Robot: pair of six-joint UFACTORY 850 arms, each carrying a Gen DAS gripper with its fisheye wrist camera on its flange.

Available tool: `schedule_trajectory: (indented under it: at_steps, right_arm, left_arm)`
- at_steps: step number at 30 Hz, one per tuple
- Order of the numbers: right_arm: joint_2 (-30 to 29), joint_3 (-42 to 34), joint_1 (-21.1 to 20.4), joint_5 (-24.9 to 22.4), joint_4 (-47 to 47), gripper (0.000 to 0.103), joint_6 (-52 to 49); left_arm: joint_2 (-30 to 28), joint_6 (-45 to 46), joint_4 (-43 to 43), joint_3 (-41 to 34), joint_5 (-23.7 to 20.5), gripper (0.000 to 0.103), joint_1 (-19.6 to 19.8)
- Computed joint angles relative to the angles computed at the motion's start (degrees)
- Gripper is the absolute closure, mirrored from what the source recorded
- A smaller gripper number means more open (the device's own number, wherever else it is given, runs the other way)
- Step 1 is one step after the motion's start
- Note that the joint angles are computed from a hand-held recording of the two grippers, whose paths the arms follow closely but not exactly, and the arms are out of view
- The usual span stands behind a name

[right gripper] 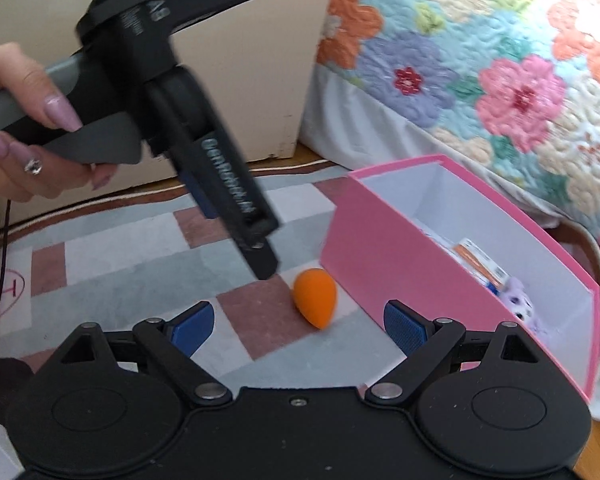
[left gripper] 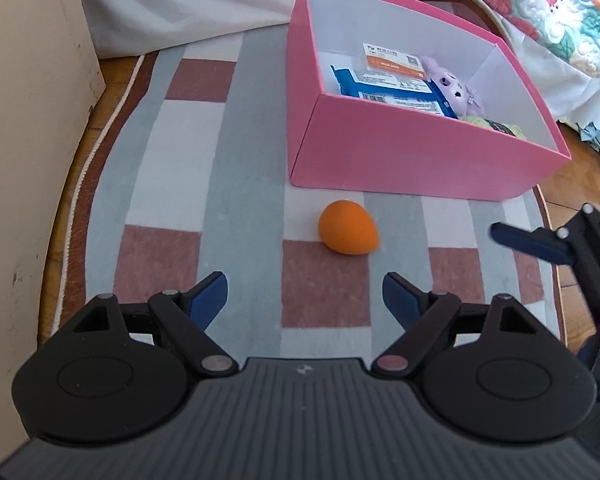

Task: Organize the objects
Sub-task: 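Move the left gripper down to the orange sponge on the rug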

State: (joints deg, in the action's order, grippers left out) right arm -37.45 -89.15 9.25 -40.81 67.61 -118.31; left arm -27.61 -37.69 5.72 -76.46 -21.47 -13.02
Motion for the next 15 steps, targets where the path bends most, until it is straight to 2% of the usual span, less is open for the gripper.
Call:
schedule_trajectory:
  at_steps: [7, 12, 15]
  right_arm:
    - [-4.00, -3.47, 1.45, 0.92, -2.36, 0.009, 4.92]
    - [-6.31, -4.65, 2.09, 3.62, 0.40, 0.009, 2.64]
    - [-8.33, -6.97, 2.13, 2.51, -1.15, 0.009, 6.07]
  left_arm:
    - [-1.65, -6.46, 4.68, 0.76, 3.49, 0.019, 0.24]
    - [-2.89, -12.30, 10.35, 0.63, 6.54, 0.018, 0.09]
    - [-4.05, -15.90, 13.17, -0.07, 7.50, 0.018, 0.13]
